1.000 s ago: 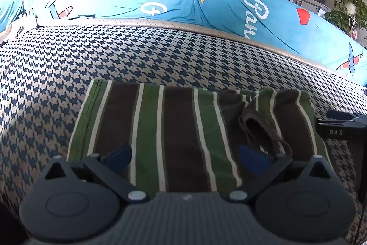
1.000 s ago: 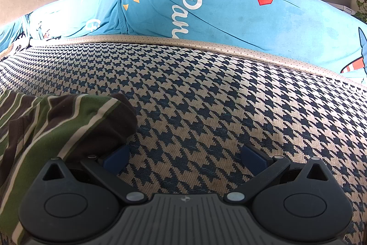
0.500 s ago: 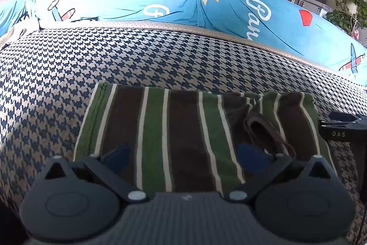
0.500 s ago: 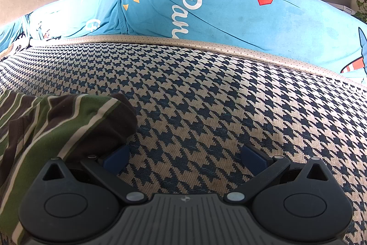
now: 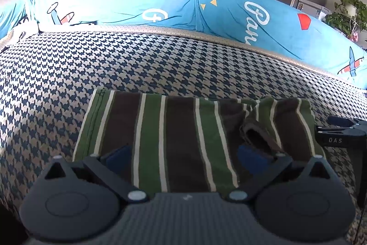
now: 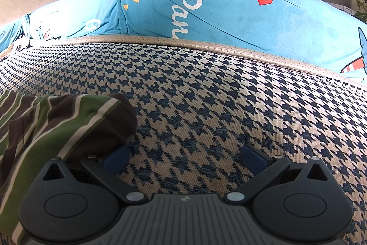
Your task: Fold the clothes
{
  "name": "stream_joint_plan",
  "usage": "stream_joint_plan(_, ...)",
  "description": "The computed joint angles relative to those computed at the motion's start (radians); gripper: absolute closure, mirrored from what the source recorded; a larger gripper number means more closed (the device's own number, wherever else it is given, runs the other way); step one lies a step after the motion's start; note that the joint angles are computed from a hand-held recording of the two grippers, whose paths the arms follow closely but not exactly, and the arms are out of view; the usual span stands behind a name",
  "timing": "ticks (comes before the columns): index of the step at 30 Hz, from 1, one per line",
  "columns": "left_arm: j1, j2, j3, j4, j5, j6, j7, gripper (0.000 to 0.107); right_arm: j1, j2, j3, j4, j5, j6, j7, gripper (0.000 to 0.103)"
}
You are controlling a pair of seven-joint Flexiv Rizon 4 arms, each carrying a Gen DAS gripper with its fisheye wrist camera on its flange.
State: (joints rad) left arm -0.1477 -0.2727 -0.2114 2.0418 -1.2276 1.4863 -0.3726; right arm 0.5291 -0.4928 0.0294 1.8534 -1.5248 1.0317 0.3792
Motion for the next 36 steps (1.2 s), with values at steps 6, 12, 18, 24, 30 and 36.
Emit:
stream_joint_plan(6, 0.007, 0.01, 0.014, 0.011, 0.058, -0.027, -0.05, 0.004, -0.001, 0.001, 0.0, 0.001, 0.0, 0.0, -0.001, 0.0)
stream_joint_plan(12, 0.001, 0.045, 0.013, 0.037, -0.013, -0.047, 0.004, 0.004, -0.001, 0.001, 0.001, 0.001, -0.001, -0.001, -0.001, 0.0)
stream_joint_plan(18, -0.029, 0.073, 0.052, 0.07, -0.023, -0.075, 0.027, 0.004, -0.001, 0.002, 0.002, 0.005, -0.006, -0.003, 0.003, 0.0)
stream_joint_plan(24, -0.032, 0.1, 0.077, 0.099, -0.018, -0.091, 0.037, 0.004, 0.029, 0.038, 0.049, 0.026, 0.223, -0.075, -0.074, 0.0)
stream_joint_plan(30, -0.036, 0.117, 0.093, 0.115, -0.028, -0.088, 0.047, 0.004, 0.134, 0.056, 0.082, -0.037, 0.558, -0.309, -0.144, 0.0)
stream_joint_plan(36, -0.037, 0.135, 0.109, 0.133, -0.013, -0.096, 0.035, 0.004, 0.213, 0.095, 0.12, -0.055, 0.654, -0.494, -0.069, 0.0)
